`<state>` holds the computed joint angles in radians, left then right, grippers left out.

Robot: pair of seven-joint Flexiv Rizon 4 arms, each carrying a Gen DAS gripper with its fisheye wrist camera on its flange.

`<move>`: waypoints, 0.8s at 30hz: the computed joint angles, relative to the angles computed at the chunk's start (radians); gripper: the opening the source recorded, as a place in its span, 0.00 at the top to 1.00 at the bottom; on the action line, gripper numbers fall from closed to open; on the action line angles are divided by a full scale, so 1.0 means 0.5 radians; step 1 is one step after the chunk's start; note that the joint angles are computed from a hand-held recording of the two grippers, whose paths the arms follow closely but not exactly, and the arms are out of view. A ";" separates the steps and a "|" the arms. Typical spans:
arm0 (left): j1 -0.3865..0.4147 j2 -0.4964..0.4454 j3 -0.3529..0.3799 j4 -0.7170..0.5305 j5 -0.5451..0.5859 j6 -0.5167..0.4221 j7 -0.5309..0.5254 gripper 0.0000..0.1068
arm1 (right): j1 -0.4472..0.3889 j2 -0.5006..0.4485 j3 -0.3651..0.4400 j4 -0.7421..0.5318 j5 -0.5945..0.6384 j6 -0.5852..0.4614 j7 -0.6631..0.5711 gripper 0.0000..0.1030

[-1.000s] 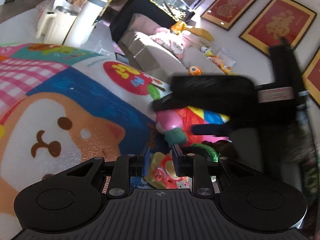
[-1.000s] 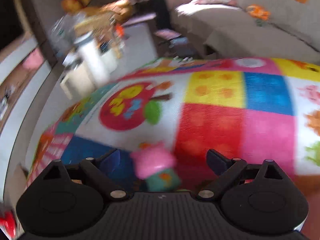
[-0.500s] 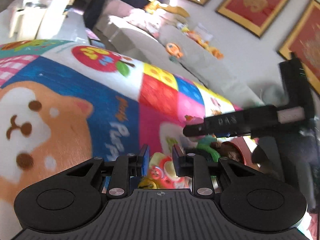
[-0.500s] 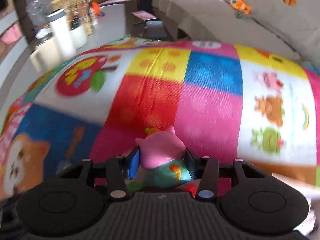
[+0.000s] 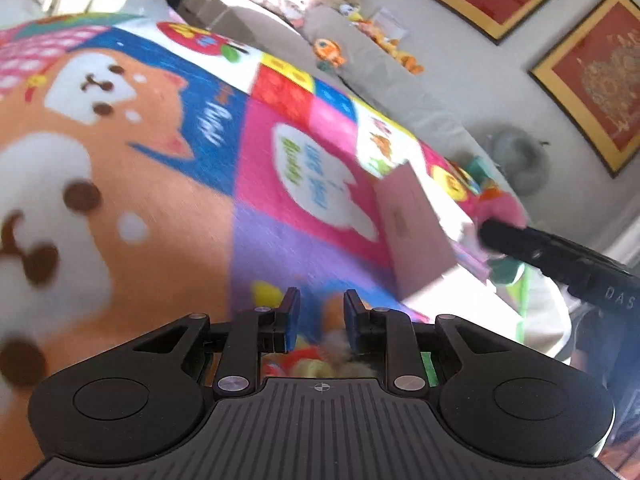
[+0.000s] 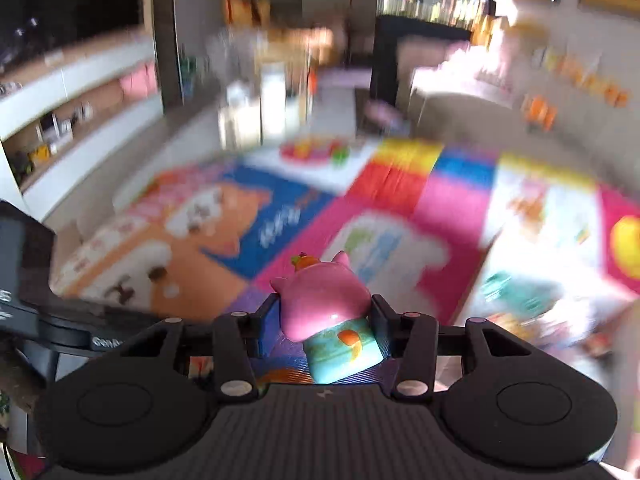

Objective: Organize objects

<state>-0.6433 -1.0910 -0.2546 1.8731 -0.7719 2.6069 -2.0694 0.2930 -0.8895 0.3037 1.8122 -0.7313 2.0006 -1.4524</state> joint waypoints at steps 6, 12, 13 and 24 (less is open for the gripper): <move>-0.345 0.036 0.005 -0.150 -0.654 0.211 0.638 0.76 | -0.156 0.087 -0.074 0.221 0.118 0.129 0.102 0.54; -0.534 -0.042 -0.178 -0.622 -1.255 0.390 2.102 0.76 | 0.098 -0.051 -0.336 0.244 0.652 0.433 -0.034 0.16; -0.537 -0.057 -0.223 -0.671 -1.275 0.396 2.262 0.75 | 0.054 -0.087 -0.321 0.253 0.587 0.498 0.041 0.16; -0.385 -0.016 -0.561 -0.427 -1.375 0.398 1.618 0.75 | -0.181 -0.303 -0.219 0.238 0.390 0.813 0.398 0.05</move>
<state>-0.8358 -1.0993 -0.5349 1.6596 -1.4592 2.8057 -1.2606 0.2023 -1.0411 0.1942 1.9311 -0.5360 2.4072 -1.2532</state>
